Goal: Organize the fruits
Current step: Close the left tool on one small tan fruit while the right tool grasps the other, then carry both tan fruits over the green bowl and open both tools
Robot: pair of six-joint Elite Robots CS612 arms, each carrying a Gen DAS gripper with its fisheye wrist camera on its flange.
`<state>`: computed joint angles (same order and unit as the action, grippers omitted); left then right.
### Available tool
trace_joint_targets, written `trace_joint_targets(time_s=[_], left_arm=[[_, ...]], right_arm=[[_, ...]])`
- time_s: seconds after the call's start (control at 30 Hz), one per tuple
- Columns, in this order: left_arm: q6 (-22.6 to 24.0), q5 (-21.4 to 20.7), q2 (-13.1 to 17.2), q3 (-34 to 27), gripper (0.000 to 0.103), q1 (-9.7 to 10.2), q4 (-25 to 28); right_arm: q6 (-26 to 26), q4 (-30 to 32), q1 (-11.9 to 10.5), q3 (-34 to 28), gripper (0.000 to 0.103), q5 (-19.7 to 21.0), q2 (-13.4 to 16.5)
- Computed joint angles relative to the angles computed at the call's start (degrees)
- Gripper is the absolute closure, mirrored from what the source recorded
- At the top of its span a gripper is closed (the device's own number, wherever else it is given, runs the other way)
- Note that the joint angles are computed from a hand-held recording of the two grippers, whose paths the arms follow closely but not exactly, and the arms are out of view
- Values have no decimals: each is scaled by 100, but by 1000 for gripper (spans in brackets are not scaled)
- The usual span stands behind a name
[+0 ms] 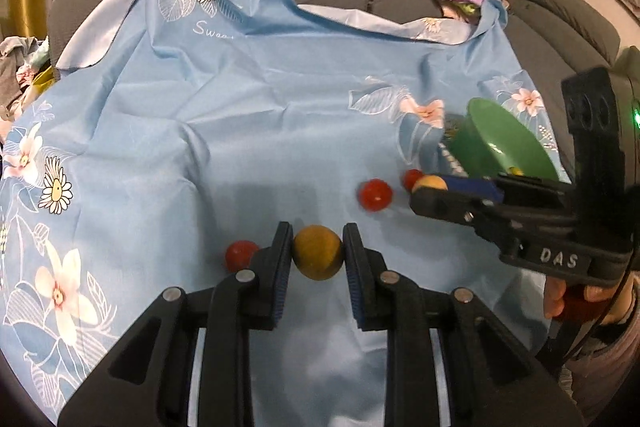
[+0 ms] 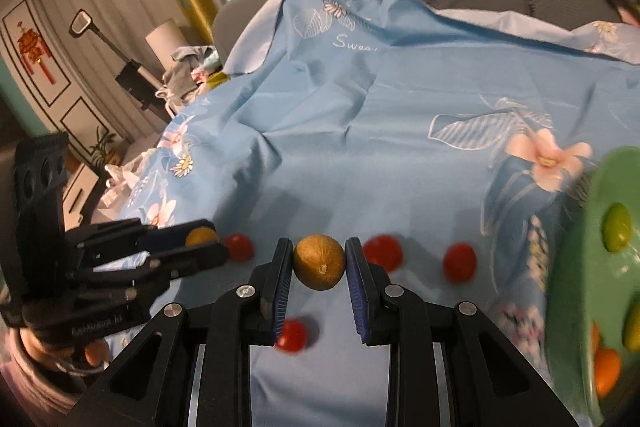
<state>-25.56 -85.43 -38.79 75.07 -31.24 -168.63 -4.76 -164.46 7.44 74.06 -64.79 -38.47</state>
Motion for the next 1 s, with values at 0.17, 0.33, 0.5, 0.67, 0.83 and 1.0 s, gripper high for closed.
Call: trace_joint_targets(time_s=[0.17,0.33,0.5,0.67,0.83,1.0], left_arm=[[-30,104,-115,144,78,-95,-73],[-37,204,-198,230,78,-190,-66],[28,247,-250,261,78,-270,-53],[109,260,-276,242,78,-337,-37],[202,298,-264,158,78,-390,-6],[328,298,-230,34,78,-429,52]], right_arm=[[50,-422,-47,491,74,-26,-253],[78,-670,-110,876,74,36,-456],[154,-965,-169,1149,74,37,-594],[224,-1215,-209,1335,74,43,-684],[282,-1439,-252,1478,74,59,-749],[367,-1630,-320,1574,74,87,-787]])
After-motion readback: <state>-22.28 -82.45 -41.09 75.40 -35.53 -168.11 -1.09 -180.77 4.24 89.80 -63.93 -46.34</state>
